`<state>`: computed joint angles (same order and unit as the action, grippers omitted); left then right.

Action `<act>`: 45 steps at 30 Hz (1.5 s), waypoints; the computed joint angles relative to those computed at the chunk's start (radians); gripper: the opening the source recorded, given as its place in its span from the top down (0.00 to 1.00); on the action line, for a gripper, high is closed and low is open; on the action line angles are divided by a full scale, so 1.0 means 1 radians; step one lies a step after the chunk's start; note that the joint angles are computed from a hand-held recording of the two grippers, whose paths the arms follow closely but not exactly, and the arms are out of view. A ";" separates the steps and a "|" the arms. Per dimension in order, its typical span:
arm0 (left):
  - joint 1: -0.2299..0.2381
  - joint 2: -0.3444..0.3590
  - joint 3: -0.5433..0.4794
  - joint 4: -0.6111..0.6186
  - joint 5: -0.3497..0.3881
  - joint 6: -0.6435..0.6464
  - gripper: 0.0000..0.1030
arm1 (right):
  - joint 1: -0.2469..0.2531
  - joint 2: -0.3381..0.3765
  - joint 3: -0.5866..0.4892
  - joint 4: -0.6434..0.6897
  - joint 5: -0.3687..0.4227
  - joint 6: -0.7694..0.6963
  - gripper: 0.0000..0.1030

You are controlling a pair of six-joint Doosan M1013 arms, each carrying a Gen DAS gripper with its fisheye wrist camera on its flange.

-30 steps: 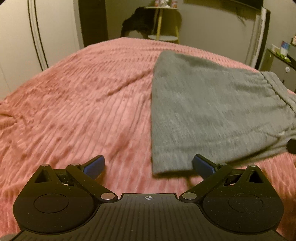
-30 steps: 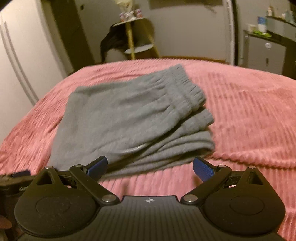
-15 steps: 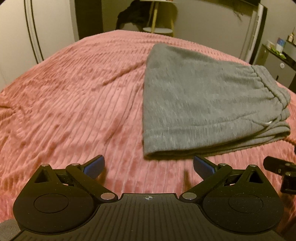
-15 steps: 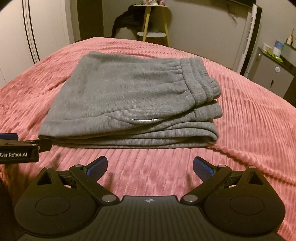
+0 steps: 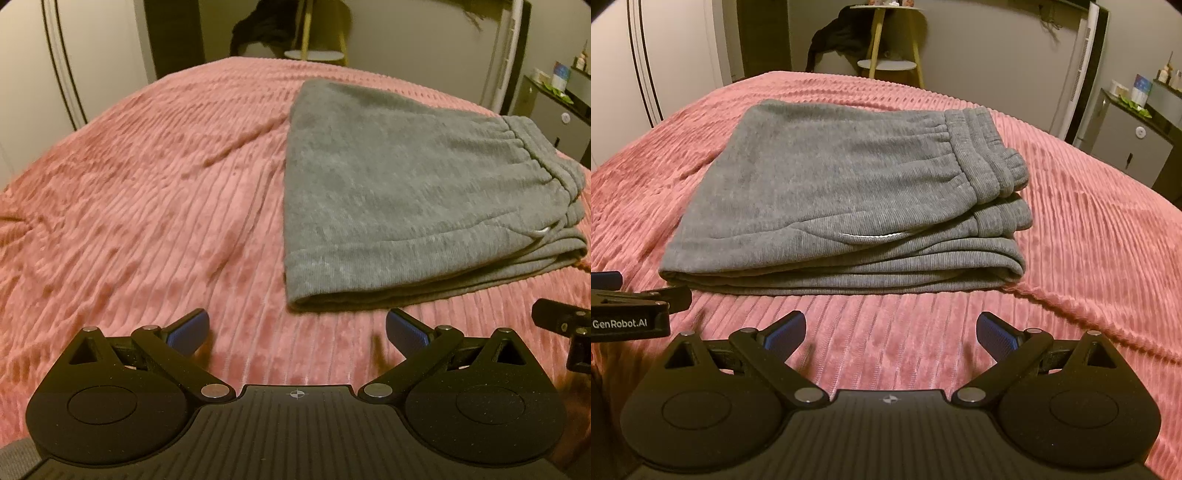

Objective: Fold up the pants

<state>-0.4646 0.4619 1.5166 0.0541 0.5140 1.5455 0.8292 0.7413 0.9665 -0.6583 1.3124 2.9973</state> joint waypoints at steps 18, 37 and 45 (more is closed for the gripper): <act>0.001 0.001 -0.001 -0.027 0.001 0.037 0.00 | -0.001 0.000 0.001 0.003 0.000 0.002 0.04; 0.001 0.002 -0.002 -0.031 0.009 0.039 0.00 | -0.001 0.000 0.001 0.004 0.000 0.003 0.04; 0.006 0.007 -0.010 -0.072 0.030 0.060 0.00 | -0.001 0.000 0.002 0.002 -0.001 0.006 0.04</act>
